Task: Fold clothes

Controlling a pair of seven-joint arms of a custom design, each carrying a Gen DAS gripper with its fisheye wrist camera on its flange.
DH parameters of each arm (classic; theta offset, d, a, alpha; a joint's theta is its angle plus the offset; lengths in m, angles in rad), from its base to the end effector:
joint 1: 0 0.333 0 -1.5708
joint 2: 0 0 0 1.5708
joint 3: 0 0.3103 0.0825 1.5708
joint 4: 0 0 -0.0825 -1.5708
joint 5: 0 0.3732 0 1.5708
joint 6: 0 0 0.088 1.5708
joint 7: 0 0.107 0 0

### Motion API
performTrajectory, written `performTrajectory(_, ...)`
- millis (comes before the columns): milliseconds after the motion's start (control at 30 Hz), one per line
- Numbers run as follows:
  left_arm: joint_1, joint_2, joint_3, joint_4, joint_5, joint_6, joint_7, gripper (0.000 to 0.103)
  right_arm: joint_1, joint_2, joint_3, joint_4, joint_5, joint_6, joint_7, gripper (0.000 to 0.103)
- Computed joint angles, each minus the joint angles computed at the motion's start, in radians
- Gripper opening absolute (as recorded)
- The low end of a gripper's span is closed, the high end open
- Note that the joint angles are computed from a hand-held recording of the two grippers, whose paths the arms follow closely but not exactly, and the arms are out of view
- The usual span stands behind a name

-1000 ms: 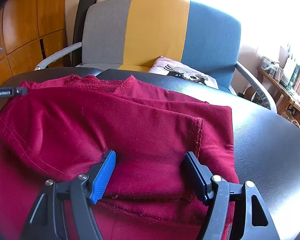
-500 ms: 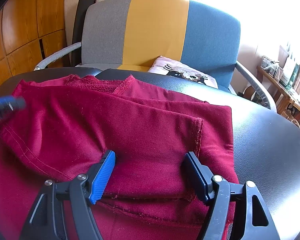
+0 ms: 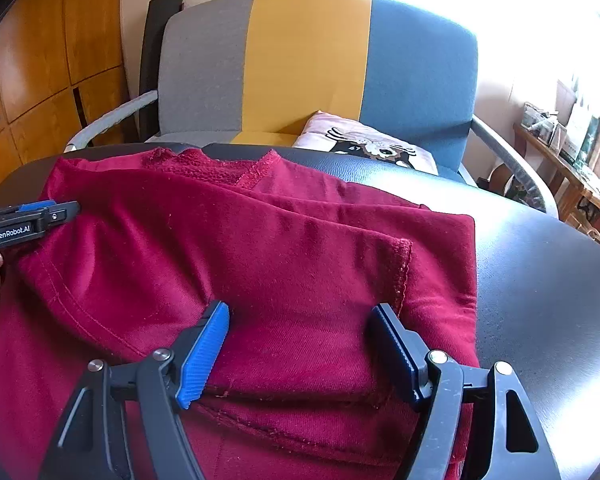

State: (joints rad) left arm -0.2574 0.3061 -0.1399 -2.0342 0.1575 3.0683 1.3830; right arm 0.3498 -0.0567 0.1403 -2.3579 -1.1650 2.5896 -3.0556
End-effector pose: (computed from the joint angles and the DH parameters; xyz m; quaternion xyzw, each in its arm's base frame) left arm 0.5819 -0.2511 0.3838 -0.5392 0.7624 -0.3079 0.1824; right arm 0.4374 0.2532 0.3735 -0.5796 0.7235 -0.3077 0.2143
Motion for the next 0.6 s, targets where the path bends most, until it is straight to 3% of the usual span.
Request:
performTrajectory(333,-0.033,0.077,0.042,0.117,0.046,-0.036,-0.045,0.066,-0.019,0.069,-0.040,0.070,-0.034,0.045,-0.018,0.075)
performTrajectory(533,-0.051,0.050,0.067,0.081,0.072,-0.022,-0.079,0.066,-0.013,0.073,-0.048,0.077,-0.034,0.040,-0.027,0.075)
performTrajectory(600,-0.019,0.025,0.038,0.040,0.052,-0.002,-0.071,0.065,-0.007,0.071,-0.044,0.077,-0.028,0.025,-0.034,0.075)
